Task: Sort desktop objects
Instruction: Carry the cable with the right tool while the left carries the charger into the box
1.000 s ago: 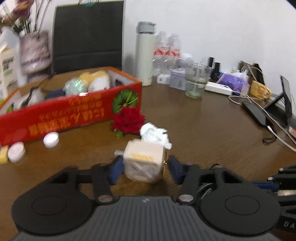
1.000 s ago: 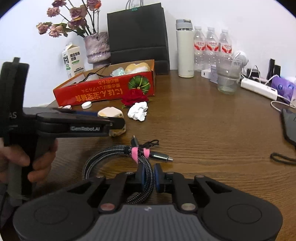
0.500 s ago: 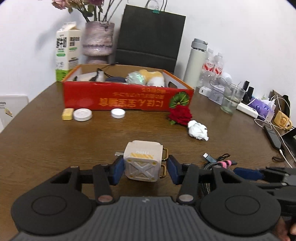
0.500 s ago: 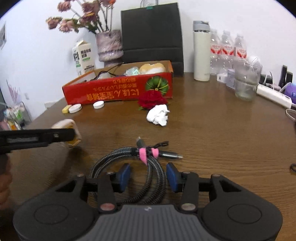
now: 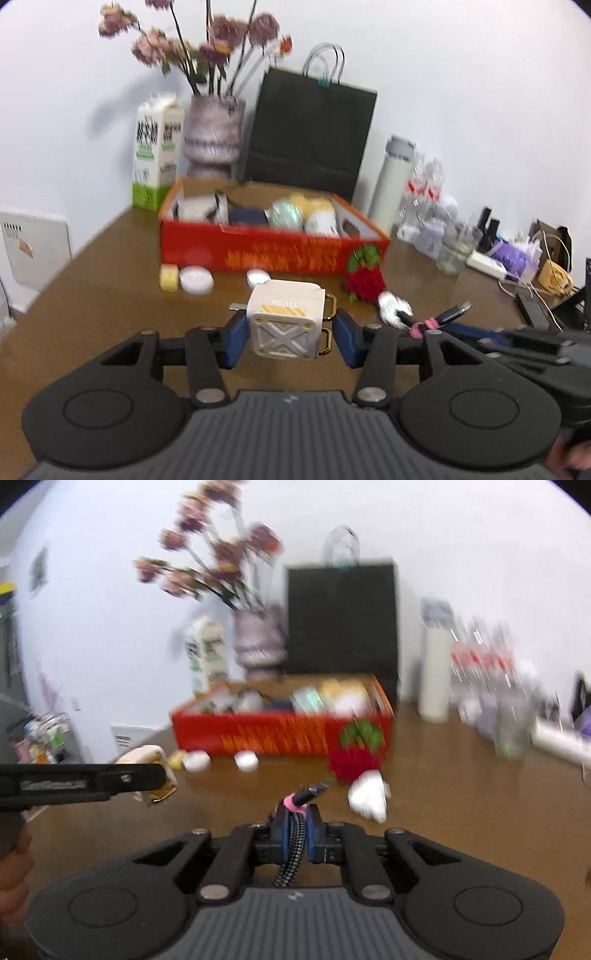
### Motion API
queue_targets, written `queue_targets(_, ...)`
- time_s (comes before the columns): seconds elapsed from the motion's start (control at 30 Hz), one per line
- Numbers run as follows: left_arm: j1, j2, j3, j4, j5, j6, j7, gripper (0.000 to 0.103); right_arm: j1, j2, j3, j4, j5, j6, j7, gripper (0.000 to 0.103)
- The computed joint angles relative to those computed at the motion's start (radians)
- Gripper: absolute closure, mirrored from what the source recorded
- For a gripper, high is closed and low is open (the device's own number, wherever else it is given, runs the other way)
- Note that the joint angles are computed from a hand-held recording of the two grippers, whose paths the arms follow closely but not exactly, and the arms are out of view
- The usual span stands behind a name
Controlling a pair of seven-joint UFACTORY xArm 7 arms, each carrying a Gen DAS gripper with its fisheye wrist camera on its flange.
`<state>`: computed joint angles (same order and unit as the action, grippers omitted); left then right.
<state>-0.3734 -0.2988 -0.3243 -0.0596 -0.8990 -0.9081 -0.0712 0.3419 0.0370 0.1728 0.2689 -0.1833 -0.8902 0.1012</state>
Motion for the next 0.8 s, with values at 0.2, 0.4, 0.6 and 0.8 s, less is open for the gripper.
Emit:
queue_targets(0.2, 0.131, -0.03, 0.13, 0.061, 0.147, 0.029, 0.083, 0.053, -0.025, -0.034, -0.02, 0.133, -0.039, 0.124, -0.004, 0.098)
queue_targets(0.4, 0.29, 0.028, 0.381, 0.231, 0.611, 0.173, -0.034, 0.053, -0.001, 0.026, 0.0, 0.35, 0.051, 0.225, -0.149, 0.099)
queue_targets(0.6, 0.39, 0.235, 0.456, 0.476, 0.857, 0.26, -0.199, 0.053, -0.075, 0.178, 0.048, 0.676, -0.187, 0.392, 0.066, 0.099)
queue_targets(0.8, 0.29, 0.485, 0.458, 0.721, 0.438, 0.292, 0.089, 0.053, -0.203, 0.475, 0.251, 1.041, -0.376, 0.596, 0.242, 0.099)
